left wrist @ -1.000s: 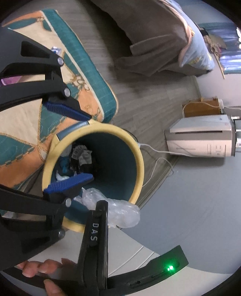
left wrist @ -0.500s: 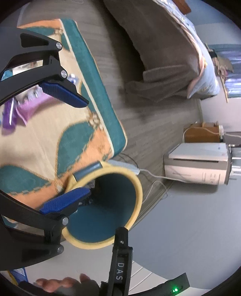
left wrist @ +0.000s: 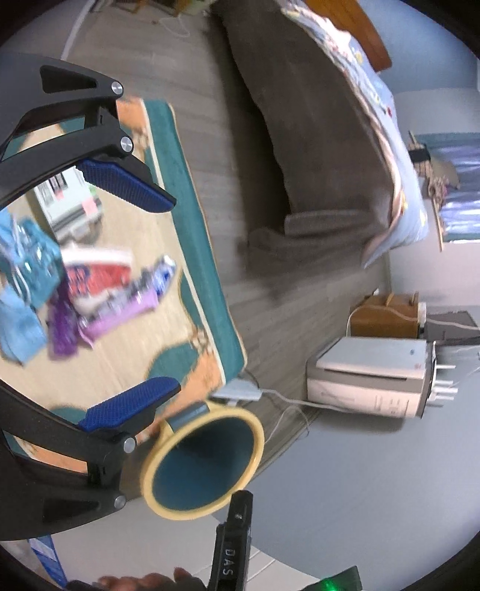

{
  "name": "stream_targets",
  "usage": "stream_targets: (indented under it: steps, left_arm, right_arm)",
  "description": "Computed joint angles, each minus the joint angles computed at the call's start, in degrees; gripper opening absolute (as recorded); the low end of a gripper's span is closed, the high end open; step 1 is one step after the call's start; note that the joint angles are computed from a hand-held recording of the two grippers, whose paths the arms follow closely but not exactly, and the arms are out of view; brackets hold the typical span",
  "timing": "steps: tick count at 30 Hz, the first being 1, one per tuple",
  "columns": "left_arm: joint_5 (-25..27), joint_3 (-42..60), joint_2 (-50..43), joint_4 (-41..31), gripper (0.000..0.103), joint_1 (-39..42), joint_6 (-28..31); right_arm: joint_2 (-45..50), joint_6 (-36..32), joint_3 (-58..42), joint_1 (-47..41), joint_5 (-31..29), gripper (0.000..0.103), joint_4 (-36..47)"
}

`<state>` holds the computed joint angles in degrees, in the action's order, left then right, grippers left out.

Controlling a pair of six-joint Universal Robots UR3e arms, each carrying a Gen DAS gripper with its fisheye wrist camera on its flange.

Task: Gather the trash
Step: 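Move both open tools back over the trash on the mat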

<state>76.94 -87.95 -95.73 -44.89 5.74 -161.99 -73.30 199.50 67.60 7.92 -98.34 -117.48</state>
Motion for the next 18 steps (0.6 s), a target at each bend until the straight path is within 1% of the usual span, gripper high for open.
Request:
stream_targets:
  steps: [6, 8, 11, 15, 18]
  left_arm:
    - [-3.29, -7.07, 9.28, -2.7, 0.09, 8.57, 3.82]
    - [-4.74, -9.93, 12.63, -3.23, 0.091, 11.69, 5.67]
    - [-7.42, -14.54, 17.54, -4.34, 0.092, 17.02, 8.62]
    - [-10.04, -17.14, 20.64, -7.79, 0.092, 23.24, 11.34]
    - [-11.25, -18.21, 21.78, -8.57, 0.092, 26.49, 13.39]
  right_arm:
    - [1.11, 2.64, -3.75, 6.43, -1.52, 0.097, 1.9]
    - [2.49, 2.95, -5.77, 9.24, -3.54, 0.097, 3.13]
    - [4.61, 3.34, -8.79, 12.34, -4.98, 0.097, 5.4]
    - [7.04, 5.29, -11.69, 15.12, -5.89, 0.097, 8.13]
    - [8.25, 6.96, -13.35, 16.52, -5.34, 0.097, 9.46]
